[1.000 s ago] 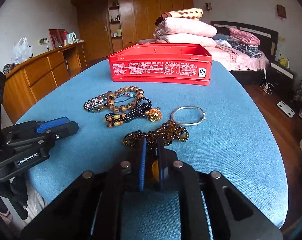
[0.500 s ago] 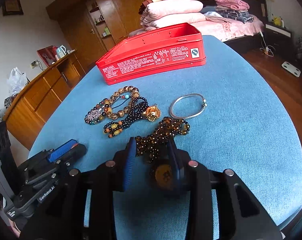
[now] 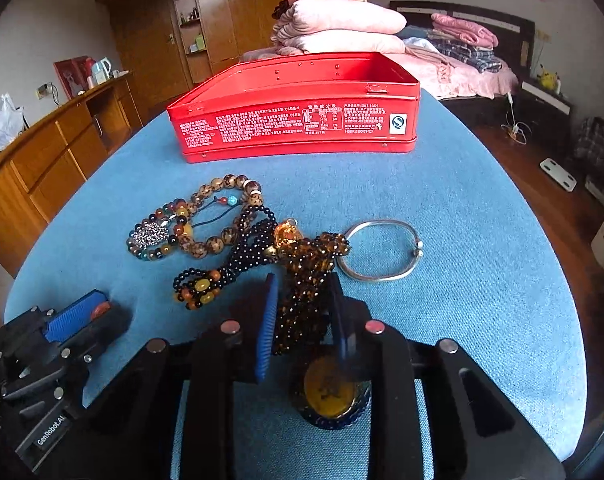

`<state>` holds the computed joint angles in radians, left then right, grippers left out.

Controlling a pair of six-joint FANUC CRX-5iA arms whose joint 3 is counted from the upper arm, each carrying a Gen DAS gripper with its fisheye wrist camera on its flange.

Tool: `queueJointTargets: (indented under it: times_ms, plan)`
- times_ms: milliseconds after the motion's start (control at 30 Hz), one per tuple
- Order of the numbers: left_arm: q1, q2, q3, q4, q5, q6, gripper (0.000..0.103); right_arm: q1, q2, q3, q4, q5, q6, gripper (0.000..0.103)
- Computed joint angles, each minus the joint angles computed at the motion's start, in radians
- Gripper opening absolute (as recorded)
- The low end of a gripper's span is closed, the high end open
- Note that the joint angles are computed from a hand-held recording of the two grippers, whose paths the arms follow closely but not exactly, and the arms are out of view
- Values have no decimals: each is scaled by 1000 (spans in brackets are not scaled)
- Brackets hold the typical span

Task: Organize jewelry
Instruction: 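Lift the necklace with the right tool while the left tool holds the ring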

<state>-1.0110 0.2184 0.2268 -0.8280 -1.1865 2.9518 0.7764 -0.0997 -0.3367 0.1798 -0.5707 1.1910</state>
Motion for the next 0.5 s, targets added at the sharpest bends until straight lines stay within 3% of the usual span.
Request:
queueJointTargets:
  times_ms: [133,233,333,500]
  plan:
    - [1,-2,-3,0,3,2,30,-28,-18,8,-93,-2,74,21]
    - [1,-5,-5,-5,7,10,30,-38,-53,-23,-84,37,71,21]
    - [-1,-11,-4,-20,5,21,30,-59,-80,-12,-163,50,145,21]
    - [6,-20,7,-32,10,5,30,-118,-69,77,-377,-18,325,21]
